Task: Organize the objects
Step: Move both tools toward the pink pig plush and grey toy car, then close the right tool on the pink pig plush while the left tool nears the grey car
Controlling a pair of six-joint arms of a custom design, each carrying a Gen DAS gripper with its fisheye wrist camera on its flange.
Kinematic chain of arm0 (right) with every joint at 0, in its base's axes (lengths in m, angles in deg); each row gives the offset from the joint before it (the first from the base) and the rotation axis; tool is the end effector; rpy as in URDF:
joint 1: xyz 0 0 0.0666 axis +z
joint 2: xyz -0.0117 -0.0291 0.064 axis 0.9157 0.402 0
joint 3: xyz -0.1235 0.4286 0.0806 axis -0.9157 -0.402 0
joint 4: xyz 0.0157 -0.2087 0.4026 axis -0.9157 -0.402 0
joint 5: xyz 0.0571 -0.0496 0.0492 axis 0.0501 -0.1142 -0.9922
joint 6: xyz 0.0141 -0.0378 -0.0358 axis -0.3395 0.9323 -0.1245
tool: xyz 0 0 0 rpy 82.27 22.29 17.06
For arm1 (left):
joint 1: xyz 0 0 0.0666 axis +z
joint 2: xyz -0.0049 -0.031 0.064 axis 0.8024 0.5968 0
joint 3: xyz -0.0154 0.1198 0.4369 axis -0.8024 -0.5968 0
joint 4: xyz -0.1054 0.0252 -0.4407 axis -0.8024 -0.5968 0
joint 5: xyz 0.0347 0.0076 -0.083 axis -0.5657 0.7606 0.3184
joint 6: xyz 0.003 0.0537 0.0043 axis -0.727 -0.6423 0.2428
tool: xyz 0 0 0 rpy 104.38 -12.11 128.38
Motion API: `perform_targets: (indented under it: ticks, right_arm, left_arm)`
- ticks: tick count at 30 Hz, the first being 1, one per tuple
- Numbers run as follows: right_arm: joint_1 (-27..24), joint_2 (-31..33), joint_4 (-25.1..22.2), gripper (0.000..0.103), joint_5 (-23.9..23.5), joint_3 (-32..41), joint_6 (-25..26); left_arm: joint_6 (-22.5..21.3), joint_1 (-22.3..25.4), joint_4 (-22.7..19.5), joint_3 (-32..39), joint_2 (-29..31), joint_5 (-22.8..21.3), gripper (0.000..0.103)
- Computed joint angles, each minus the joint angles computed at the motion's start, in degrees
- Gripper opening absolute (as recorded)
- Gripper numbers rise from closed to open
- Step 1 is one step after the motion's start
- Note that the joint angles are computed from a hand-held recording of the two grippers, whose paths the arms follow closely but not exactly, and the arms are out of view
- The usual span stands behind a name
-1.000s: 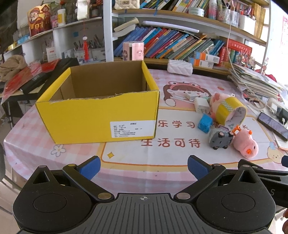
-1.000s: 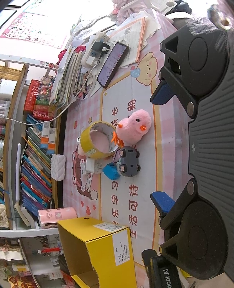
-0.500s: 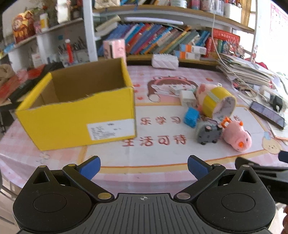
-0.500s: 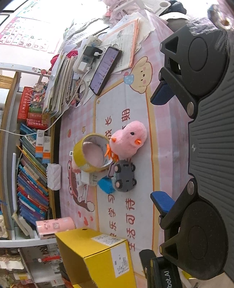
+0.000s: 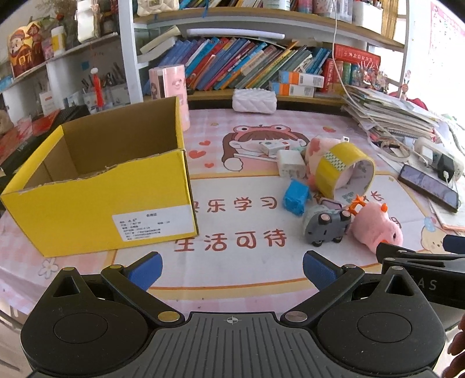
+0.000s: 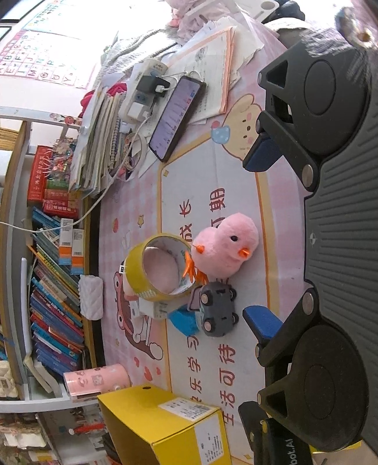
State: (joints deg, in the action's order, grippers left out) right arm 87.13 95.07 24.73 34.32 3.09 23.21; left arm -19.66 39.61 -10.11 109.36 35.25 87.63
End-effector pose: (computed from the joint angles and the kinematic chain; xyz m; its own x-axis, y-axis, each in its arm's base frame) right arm 0.5570 0.1881 0.2641 -0.5796 0.3637 -0.7292 0.5660 0.8235 -0.0391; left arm 0.6455 -0.1663 0.2710 -0.5784 0.3675 -0.7283 0.5249 0.8510 0.0125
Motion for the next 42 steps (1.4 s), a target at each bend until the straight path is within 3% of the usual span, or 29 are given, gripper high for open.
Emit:
perform_targets:
  ticks: [12, 22, 27, 32, 37, 42]
  right_arm:
    - [-2.16, 0.9, 3.6, 0.094, -2.04, -0.34, 5.91]
    - [-5.11, 3.13, 5.4, 0.093, -5.42, 2.11, 11.16]
    - [-6.57, 5.11, 3.65, 0.089, -7.78, 4.35, 12.97]
    - [-7.98, 6.68, 3.18, 0.08, -10.34, 5.42, 14.36]
    - [-8.93, 8.0, 4.9, 0.055, -13.81, 6.01, 17.34]
    - [-9.25, 7.46, 6.47, 0.054, -14.92, 5.44, 19.53]
  left_arm:
    - [0.65, -1.29, -2.43, 3.39, 2.93, 0.84, 0.103]
    - [3.58, -1.35, -3.33, 6.29, 5.01, -2.06, 0.103]
    - [5.11, -1.19, -3.96, 7.35, 5.76, -2.48, 0.103]
    - [5.49, -1.49, -5.01, 8.38, 6.49, -3.13, 0.103]
    - [4.99, -1.7, -5.68, 8.98, 6.81, -3.11, 0.103]
    - [6.22, -2.06, -7.82, 10.73, 7.74, -2.66, 0.103]
